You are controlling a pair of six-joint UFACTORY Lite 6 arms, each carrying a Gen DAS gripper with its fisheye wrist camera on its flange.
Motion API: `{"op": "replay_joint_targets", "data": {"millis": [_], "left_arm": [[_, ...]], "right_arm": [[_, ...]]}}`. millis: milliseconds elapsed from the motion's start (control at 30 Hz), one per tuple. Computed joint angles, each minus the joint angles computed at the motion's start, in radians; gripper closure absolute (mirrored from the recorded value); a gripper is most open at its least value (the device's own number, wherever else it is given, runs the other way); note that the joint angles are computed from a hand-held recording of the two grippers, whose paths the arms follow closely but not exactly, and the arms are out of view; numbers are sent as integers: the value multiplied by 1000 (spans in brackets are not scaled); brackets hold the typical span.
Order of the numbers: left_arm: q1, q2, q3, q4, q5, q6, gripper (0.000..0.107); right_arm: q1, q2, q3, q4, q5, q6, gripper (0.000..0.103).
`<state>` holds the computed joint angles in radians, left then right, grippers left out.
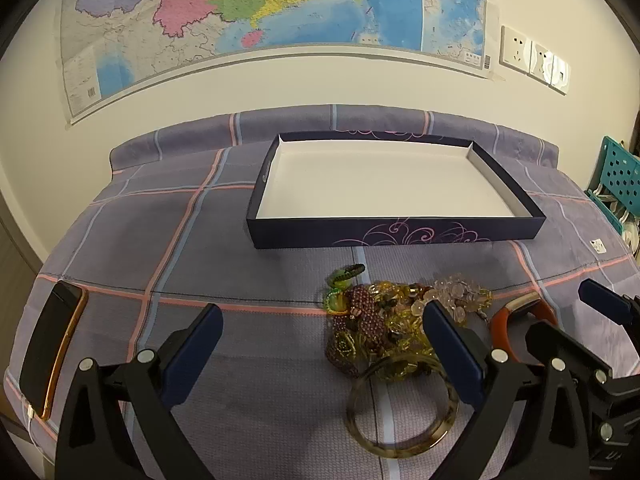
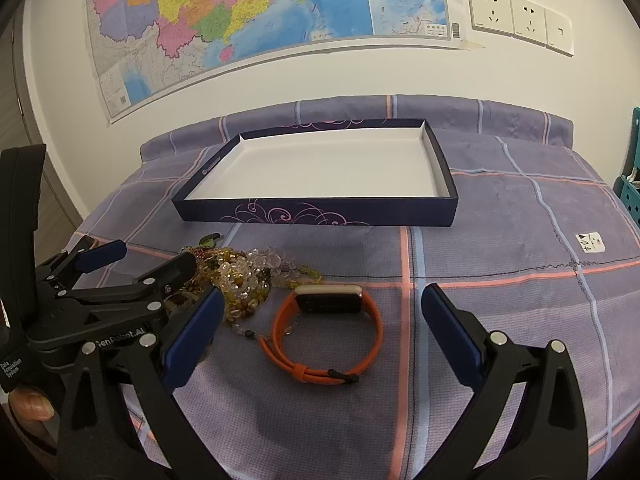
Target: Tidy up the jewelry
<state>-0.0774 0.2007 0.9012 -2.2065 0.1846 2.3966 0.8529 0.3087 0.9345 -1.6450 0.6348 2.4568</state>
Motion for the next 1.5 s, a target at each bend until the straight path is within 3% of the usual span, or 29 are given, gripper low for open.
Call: {"op": "replay_joint_targets", "data": {"millis": [533,767,900,1200,1367,1500], "left_arm": [[24,9,9,144,24,-108,13],[97,14,2,465,122,-324,20],[149,22,-3,665,206,-432,29],[181,29,-25,832,289,-498,48],[161,38,-12,867,285,-528,52],[139,30,-19,884,269,-519,59]], "right_arm": [[-20,-12,-31,-21,-28,32,12],[-50,-32,-83,-30,-70,63,20],[-76,-46,-117,-68,-101,103,26],[-115,-50,-156,-172,-158,199,37],[-118,-43,-149,-180,-162,199,43],[-135,-36,-133,-165,-183,151,57]]}}
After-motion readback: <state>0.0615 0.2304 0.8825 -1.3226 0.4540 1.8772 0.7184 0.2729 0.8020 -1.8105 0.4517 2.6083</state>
